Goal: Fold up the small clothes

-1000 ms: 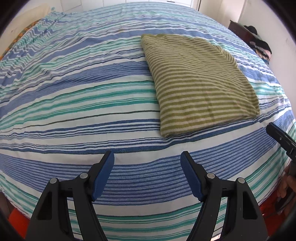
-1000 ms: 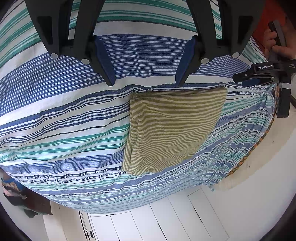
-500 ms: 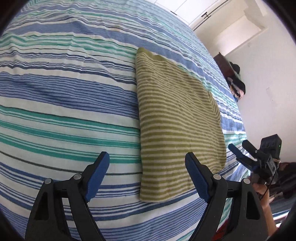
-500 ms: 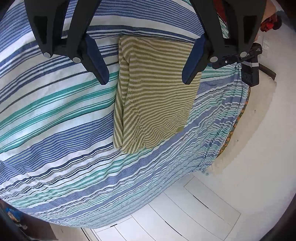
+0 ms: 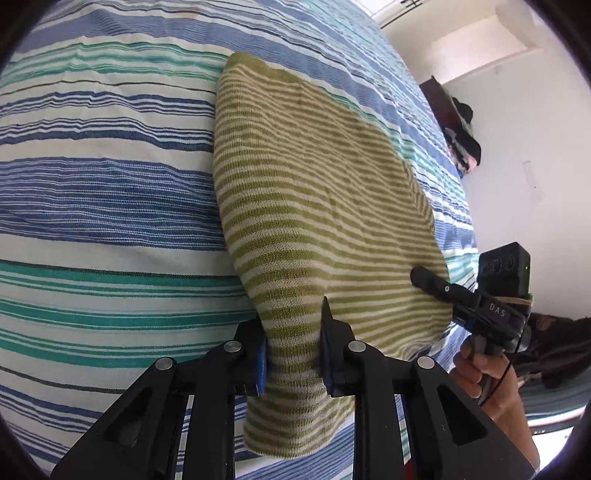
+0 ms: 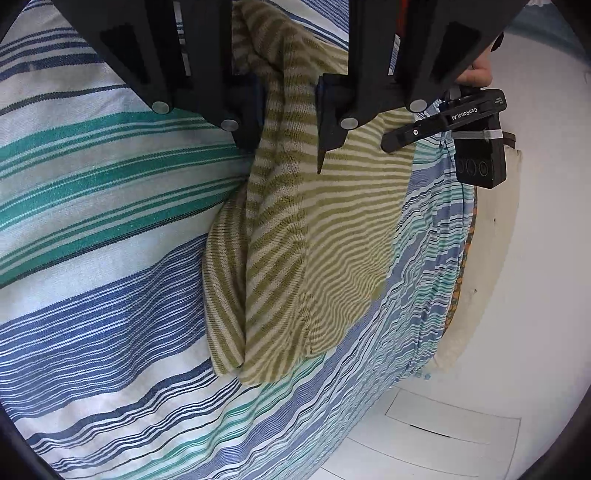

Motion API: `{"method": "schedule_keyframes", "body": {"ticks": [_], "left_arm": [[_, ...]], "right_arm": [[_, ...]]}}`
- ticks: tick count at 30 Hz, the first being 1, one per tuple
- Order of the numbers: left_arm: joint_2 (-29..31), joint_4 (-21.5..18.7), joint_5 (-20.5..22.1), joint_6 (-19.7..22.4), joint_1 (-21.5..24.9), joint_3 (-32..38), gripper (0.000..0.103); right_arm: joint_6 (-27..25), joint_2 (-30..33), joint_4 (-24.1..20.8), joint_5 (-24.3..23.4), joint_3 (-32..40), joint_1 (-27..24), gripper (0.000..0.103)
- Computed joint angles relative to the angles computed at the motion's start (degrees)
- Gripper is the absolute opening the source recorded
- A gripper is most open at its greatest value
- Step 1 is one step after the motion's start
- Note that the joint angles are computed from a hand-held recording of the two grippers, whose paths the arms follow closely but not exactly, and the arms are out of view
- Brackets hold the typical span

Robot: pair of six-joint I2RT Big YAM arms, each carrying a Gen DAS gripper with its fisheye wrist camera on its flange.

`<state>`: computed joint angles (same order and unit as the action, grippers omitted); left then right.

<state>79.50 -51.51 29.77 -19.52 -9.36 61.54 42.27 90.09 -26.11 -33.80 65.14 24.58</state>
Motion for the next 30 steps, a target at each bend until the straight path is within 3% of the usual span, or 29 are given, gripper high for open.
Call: {"method": "schedule_keyframes", "body": {"ticks": [4, 8, 11, 14, 17, 20, 21, 23, 24, 26, 28, 29, 30], "left_arm": [[0.19, -2.51, 0.57, 0.86, 1.44, 5.04, 0.02], [1.71, -5.2, -0.35, 1.69, 3.5, 13.88, 0.02], [2.3, -5.92, -0.47, 1.24, 4.95, 20.85, 0.02], [1.25, -6.91, 0.32, 3.4, 6.86, 25.07, 0.02], [-0.61, -7.36, 1.83, 4.79, 8.24, 24.5, 0.021], [-3.11, -7.49, 1.35, 6.37, 9.18, 18.48, 0.022], [-3.78, -6.79, -0.02, 6.72, 9.0, 15.49, 0.023], [-5.37, -5.74, -6.96, 7.71, 8.15, 8.36, 0.043], [-5.61, -6.17, -12.2, 8.64, 7.31, 5.4, 0.047], [-8.46, -6.13, -21.91, 11.64, 5.13, -1.93, 0.047], [-14.63, -5.01, -26.16, 13.31, 3.52, -8.57, 0.051], [-18.37, -5.2, -26.79, 13.34, 2.77, -10.88, 0.061], [-22.23, -5.92, -27.56, 12.92, 1.72, -12.61, 0.069]], "right_arm": [[2.1, -0.26, 0.73, -0.18, 3.52, 0.5, 0.02], [0.56, 1.48, -2.36, 2.23, 12.48, 1.09, 0.02], [0.28, 3.0, -2.74, 3.94, 20.15, 1.61, 0.02], [-1.93, 3.81, -2.93, 5.01, 26.82, 2.73, 0.02], [-4.04, 3.52, -2.64, 5.69, 29.52, 3.88, 0.02], [-3.78, 2.48, -1.34, 6.53, 26.98, 5.18, 0.02], [-3.5, 2.28, -0.97, 6.55, 25.36, 5.7, 0.02], [-2.28, 1.26, 1.03, 6.6, 19.07, 6.57, 0.024], [-1.72, 1.44, -0.6, 6.82, 16.5, 7.17, 0.036], [-3.25, 3.62, -9.7, 10.17, 14.15, 9.25, 0.067], [-3.4, 1.59, -10.81, 14.87, 8.3, 10.59, 0.067], [-2.62, -0.99, -9.21, 16.71, 4.67, 10.95, 0.068], [-1.38, -3.76, -7.89, 18.44, 1.65, 11.36, 0.079]]}}
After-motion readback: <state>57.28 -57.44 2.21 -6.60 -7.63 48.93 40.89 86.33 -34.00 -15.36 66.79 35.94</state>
